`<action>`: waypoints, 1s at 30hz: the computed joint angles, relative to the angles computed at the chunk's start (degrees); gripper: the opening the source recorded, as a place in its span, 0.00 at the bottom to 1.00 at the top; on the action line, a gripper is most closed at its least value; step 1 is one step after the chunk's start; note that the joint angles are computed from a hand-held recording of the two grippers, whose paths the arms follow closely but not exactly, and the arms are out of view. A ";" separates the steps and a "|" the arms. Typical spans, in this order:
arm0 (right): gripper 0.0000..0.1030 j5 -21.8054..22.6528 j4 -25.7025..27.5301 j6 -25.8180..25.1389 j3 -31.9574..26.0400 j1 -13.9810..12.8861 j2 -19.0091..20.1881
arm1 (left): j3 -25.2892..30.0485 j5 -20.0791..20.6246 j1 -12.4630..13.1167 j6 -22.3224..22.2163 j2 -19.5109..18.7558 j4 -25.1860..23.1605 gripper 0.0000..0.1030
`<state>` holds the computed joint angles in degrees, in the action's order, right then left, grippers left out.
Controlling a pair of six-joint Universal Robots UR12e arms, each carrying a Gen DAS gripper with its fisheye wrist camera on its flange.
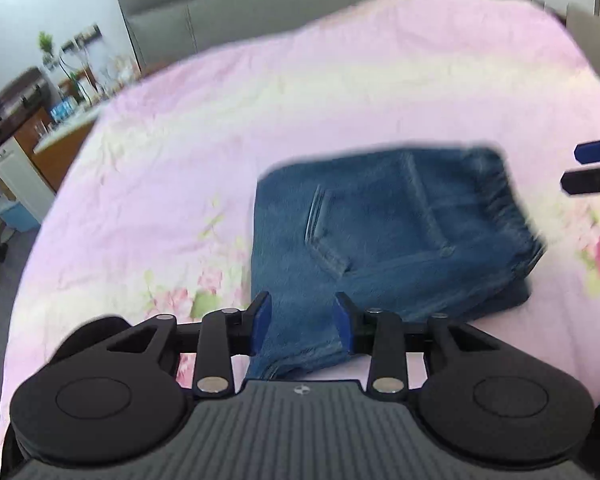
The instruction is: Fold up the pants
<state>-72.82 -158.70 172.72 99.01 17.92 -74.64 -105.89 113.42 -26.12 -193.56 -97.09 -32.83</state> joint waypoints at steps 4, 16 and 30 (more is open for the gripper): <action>0.89 -2.29 -10.69 0.21 4.16 -0.15 -4.64 | -0.16 9.47 -4.74 -1.78 0.49 9.35 0.67; 0.95 -5.69 -20.97 6.96 17.54 -0.01 -15.94 | 0.33 23.41 -14.82 -10.34 -2.12 16.56 0.93; 0.95 -14.38 -23.30 8.30 21.40 2.68 -12.69 | 1.03 17.99 -15.21 -27.42 -4.21 -0.59 0.95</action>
